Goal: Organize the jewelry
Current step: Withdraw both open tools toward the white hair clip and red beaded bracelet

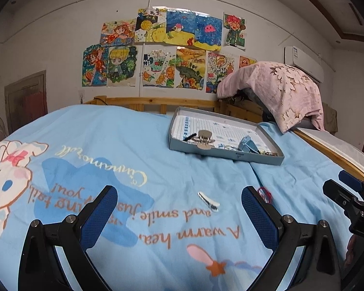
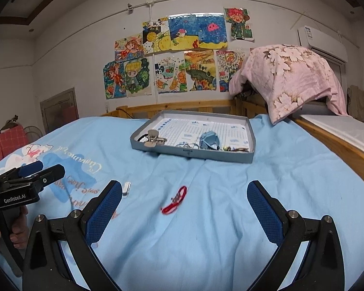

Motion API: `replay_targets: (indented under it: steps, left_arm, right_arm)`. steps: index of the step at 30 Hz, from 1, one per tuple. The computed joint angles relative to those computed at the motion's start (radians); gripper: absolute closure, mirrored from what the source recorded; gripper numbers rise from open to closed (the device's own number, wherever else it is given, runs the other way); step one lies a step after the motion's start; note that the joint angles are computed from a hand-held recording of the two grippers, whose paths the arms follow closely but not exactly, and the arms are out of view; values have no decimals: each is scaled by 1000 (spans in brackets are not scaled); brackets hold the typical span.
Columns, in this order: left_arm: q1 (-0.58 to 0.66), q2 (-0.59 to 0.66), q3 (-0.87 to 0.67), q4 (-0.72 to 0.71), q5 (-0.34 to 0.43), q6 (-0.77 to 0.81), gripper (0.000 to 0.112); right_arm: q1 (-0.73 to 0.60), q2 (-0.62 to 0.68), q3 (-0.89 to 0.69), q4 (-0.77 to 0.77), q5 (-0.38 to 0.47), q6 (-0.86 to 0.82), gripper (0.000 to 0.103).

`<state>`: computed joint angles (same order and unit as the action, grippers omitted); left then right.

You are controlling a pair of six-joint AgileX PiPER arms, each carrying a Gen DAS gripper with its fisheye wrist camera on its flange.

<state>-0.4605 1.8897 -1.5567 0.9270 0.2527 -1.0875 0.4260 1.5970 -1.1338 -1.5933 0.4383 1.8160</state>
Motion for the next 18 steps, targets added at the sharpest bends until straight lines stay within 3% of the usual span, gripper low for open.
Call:
replay_targets:
  steps: [5,12,18]
  left_arm:
    - [4,67,-114,23,20,-24,9]
    - [7,186,-315,-74,66,71,9]
    - [20,334,-577,-359,164,368,9]
  right_arm:
    - [-20,51,-78,-25,-22,-24,2]
    - [-65,130,-201,-90,-46,-11,2]
    - [-120,235,-360,2,-99,-135,2]
